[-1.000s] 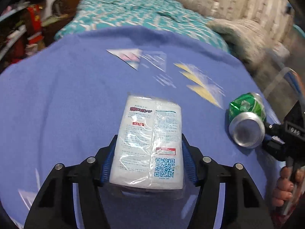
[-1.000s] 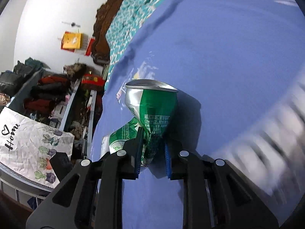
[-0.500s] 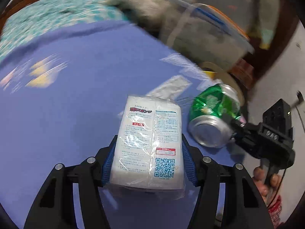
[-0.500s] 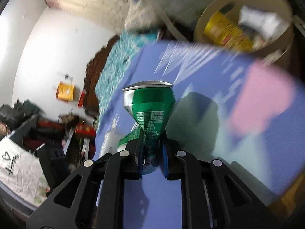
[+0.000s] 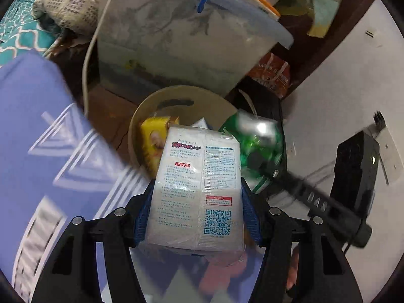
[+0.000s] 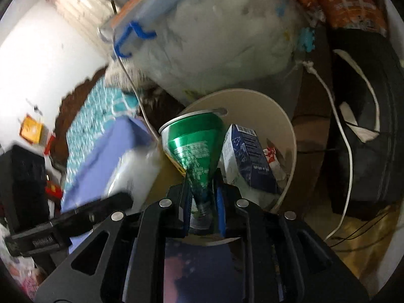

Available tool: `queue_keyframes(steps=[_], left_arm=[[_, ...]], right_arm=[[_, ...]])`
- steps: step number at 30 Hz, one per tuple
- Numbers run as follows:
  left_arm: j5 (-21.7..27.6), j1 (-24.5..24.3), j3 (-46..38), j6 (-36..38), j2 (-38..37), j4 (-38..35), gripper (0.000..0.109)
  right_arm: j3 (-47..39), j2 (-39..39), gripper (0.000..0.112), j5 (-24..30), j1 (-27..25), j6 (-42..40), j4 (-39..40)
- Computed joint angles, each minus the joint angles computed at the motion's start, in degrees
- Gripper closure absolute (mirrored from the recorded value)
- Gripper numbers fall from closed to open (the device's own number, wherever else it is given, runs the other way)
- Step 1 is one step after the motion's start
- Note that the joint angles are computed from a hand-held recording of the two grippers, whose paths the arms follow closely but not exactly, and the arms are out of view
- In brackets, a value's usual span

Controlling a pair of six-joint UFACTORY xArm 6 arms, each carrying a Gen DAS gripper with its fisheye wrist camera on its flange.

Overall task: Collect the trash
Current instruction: 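Carry the tissue pack and green can to the beige bin and open both tools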

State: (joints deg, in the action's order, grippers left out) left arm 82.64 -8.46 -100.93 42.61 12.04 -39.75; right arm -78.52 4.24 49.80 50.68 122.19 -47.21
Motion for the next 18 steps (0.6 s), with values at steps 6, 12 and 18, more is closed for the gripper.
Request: queue_keyframes(steps=[6, 12, 18], left_arm=[[0.22, -2.61, -4.74, -4.92, 5.38, 3.17, 0.036], [0.57, 0.7, -3.75, -2.76, 3.73, 1.1, 0.032], [3.9, 6.56, -4.78, -3.04, 3.06, -3.41, 0.031]], right_arm=[[1.5, -1.03, 0.033, 1.91, 0.83, 7.77, -4.11], [-3.23, -0.44, 0.031, 17.28, 9.47, 14.87, -11.04], [-16.41, 8.88, 0.069, 15.98, 9.37, 2.33, -6.59]])
